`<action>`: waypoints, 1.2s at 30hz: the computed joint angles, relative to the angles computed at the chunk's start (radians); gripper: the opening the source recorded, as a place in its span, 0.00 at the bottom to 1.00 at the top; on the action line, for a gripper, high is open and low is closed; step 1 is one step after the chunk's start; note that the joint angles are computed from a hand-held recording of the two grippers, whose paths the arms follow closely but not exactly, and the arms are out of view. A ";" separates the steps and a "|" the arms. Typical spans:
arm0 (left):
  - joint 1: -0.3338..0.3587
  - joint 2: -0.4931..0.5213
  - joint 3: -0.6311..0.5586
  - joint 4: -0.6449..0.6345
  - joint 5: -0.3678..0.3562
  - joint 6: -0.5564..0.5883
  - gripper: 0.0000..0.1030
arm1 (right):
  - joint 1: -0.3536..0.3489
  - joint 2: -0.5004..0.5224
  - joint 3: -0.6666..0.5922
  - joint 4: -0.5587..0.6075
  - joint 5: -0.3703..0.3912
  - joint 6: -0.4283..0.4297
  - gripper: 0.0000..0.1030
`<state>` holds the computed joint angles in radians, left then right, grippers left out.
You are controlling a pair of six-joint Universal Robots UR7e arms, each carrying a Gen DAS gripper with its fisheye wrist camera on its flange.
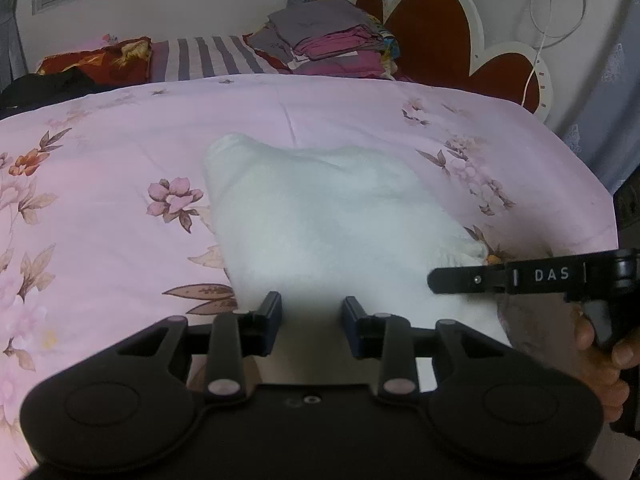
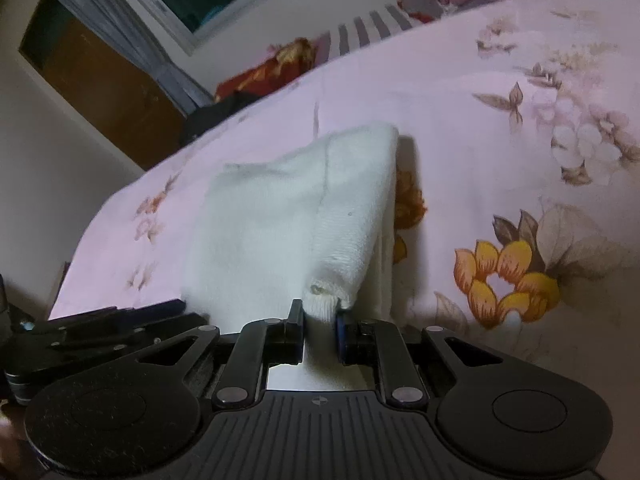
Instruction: Fold small clothes
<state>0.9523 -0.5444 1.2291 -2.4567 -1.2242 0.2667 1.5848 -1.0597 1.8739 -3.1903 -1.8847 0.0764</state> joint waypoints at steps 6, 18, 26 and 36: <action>-0.005 -0.019 0.036 -0.028 0.018 0.015 0.34 | 0.002 0.006 0.015 -0.016 -0.005 -0.017 0.14; -0.009 -0.106 0.184 -0.067 -0.012 0.006 0.34 | 0.067 0.049 -0.019 -0.095 -0.209 -0.195 0.24; -0.005 0.124 -0.187 -0.079 -0.017 0.075 0.36 | 0.067 0.122 -0.182 -0.120 -0.195 -0.258 0.18; 0.026 0.209 -0.329 0.012 0.022 0.085 0.35 | 0.014 0.148 -0.292 0.072 -0.222 -0.216 0.18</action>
